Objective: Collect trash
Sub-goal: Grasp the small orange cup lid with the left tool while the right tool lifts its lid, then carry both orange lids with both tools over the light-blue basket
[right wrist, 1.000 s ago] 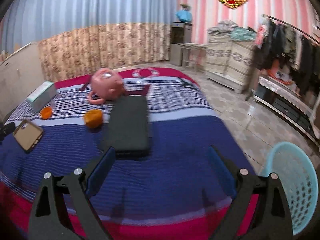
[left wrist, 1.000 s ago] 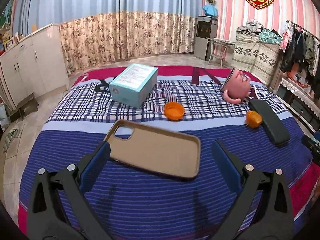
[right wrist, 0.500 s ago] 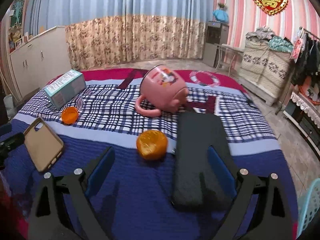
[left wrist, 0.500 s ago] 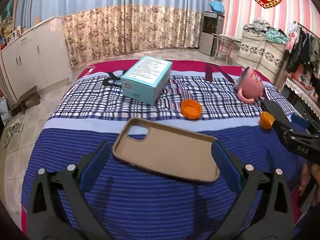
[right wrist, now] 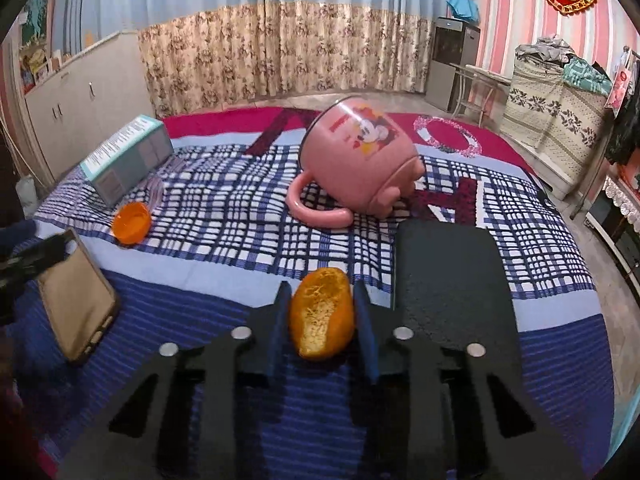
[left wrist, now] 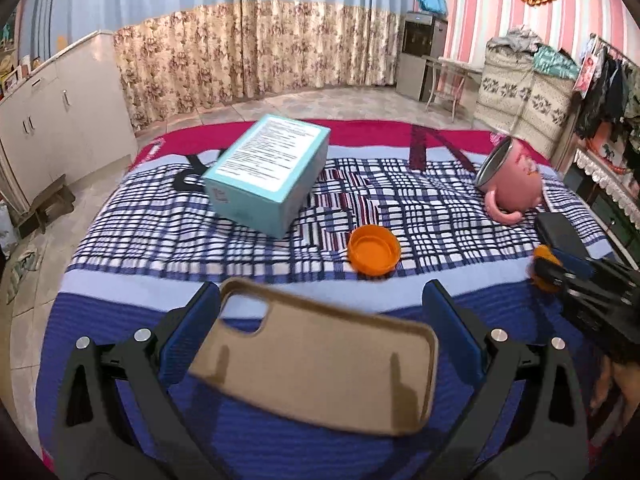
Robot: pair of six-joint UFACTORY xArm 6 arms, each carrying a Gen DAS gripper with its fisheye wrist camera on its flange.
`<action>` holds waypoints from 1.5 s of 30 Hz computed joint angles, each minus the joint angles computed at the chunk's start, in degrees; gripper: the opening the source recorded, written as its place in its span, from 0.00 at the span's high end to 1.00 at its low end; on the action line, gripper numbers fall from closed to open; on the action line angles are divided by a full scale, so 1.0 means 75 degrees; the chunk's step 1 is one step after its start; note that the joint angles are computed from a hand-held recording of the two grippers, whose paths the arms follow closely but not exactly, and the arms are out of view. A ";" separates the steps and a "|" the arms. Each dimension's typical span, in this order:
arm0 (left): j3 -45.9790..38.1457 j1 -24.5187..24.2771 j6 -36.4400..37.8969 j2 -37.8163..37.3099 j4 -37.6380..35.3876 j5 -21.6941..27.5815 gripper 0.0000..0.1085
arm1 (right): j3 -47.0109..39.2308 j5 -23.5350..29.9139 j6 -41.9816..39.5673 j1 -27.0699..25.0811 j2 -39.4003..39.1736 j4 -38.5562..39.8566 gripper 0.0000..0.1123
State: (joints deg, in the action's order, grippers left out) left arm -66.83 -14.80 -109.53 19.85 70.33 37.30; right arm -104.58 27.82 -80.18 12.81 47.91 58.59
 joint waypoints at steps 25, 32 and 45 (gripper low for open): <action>-0.2322 0.0017 0.2032 0.1836 -0.1479 0.0221 0.64 | 0.2019 -0.0062 -0.2211 -0.1795 -0.1700 0.2271 0.74; -0.2248 -0.0731 0.1290 0.1570 -0.0847 0.0308 0.64 | 0.2226 -0.0229 -0.2925 -0.2517 -0.1907 0.3032 0.74; -0.4547 -0.2062 0.2317 0.2768 -0.0820 -0.0033 0.64 | 0.1604 -0.0296 -0.2518 -0.3716 -0.1453 0.3273 0.74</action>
